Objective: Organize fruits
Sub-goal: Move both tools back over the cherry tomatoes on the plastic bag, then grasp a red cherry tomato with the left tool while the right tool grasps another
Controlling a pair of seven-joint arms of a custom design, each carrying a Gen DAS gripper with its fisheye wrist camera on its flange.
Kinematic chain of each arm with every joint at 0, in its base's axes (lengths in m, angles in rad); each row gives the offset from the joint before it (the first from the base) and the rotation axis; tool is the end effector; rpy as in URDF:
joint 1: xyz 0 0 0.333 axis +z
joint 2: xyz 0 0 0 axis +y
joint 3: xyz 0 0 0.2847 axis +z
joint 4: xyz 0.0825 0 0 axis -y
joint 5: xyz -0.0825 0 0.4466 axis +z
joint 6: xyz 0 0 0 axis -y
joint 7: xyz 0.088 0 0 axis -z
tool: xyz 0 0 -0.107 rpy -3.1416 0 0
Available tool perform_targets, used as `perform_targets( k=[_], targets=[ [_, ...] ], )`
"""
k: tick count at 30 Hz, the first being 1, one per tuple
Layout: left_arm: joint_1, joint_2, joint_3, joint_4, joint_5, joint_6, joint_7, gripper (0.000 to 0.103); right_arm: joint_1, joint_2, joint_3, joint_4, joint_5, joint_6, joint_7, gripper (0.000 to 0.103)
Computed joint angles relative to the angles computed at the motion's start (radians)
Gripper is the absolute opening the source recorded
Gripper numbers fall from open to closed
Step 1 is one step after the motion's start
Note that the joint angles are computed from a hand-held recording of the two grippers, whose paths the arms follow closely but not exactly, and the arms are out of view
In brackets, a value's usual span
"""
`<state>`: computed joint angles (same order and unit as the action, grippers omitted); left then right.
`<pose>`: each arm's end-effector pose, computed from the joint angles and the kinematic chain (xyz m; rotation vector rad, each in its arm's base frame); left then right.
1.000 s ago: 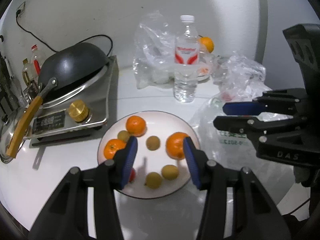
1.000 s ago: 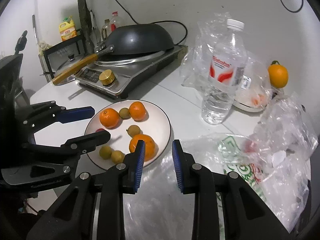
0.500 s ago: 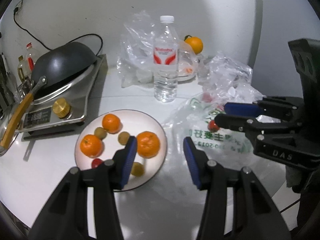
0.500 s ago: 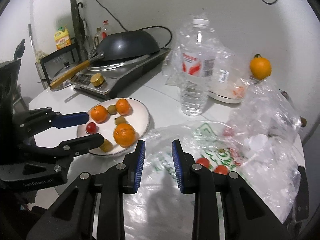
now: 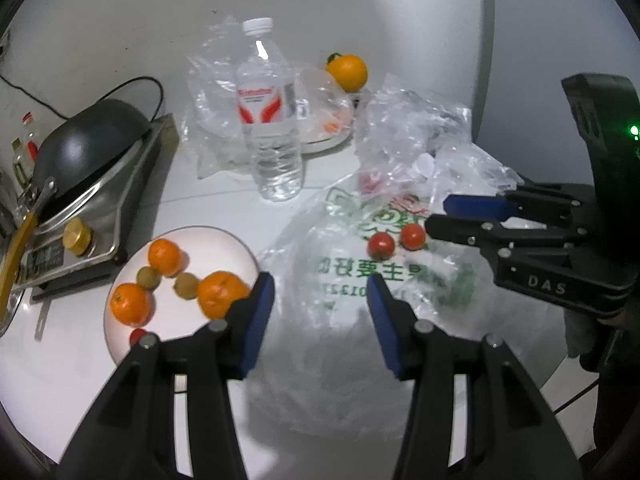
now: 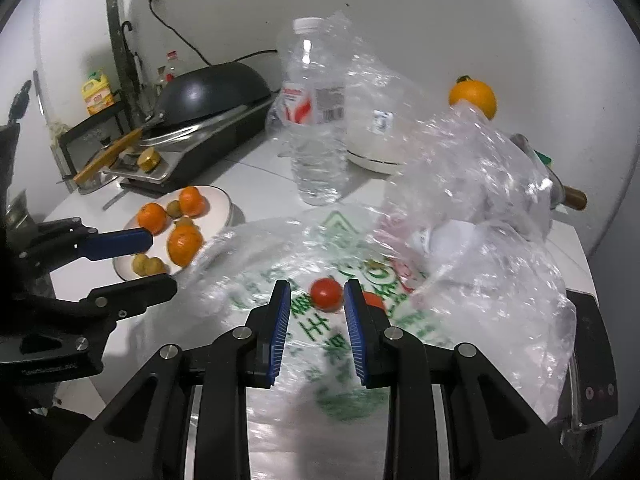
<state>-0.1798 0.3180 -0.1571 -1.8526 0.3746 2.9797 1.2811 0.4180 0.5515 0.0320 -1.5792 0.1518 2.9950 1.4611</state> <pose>0.6719 -0.2538 0.3833 -1.4184 2.0548 -0.8519 0.7086 0.3256 0.3617 -1.9466 1.2804 -0.5175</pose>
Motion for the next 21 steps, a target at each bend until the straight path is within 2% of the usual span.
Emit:
perform_targets(
  k=[6, 12, 21],
  targets=[
    [-0.015, 0.05, -0.008, 0.061, 0.003, -0.011, 0.008, 0.05, -0.017, 0.049, -0.01, 0.046, -0.001, -0.043, -0.006, 0.03],
    [-0.03, 0.107, -0.015, 0.136, -0.005, -0.04, 0.033, 0.05, -0.068, 0.11, 0.039, 0.123, 0.036, -0.086, -0.058, 0.036],
    [-0.048, 0.2, -0.023, 0.254, -0.035, -0.097, 0.066, 0.05, -0.094, 0.211, 0.069, 0.271, 0.075, -0.201, -0.142, 0.036]
  ],
)
